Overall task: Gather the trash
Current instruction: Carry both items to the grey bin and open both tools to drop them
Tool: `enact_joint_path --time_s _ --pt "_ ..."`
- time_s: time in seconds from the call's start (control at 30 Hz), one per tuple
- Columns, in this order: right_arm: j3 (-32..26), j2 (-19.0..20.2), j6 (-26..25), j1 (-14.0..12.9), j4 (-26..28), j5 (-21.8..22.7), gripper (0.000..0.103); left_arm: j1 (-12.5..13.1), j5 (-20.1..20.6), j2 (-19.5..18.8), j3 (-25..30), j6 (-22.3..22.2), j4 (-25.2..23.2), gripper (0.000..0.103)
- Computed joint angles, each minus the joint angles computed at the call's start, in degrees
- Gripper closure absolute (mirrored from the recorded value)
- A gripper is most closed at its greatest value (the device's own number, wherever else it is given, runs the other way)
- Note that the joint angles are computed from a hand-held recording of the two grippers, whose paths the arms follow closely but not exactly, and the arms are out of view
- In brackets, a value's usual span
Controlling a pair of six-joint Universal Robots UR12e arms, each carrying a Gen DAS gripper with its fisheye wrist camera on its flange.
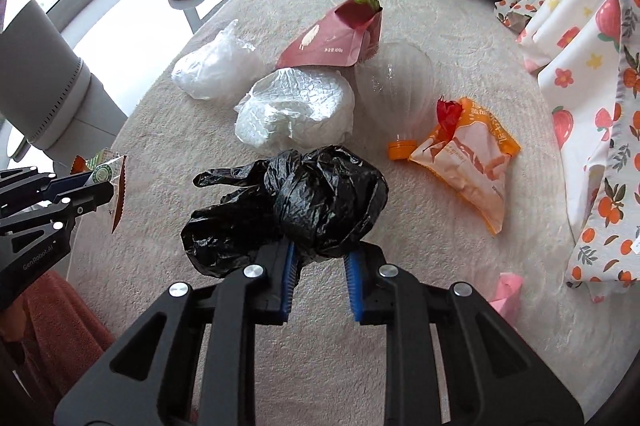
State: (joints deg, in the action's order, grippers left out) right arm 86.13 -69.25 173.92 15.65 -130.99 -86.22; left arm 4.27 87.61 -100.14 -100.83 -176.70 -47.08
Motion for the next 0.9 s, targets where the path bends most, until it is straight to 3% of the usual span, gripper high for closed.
enact_joint_path --time_s 0.23,0.47,0.67,0.9 --pt "-0.9 -1.2 -2.4 1.4 -0.8 1.5 0.083 2.6 0.1 4.6 -2.6 -0.8 2.1 0.087" --pt "-6.2 0.5 -6.0 4.6 -0.3 3.4 0.083 6.8 2.9 9.4 -4.9 -1.8 2.4 0.087" --pt "-14.8 4.2 -9.4 8.4 0.6 7.1 0.083 12.1 7.4 13.7 -6.1 -2.4 2.8 0.087" --pt "-30.8 12.1 -14.2 13.6 2.0 11.5 0.083 19.4 11.9 16.6 -4.8 -2.7 3.9 0.086"
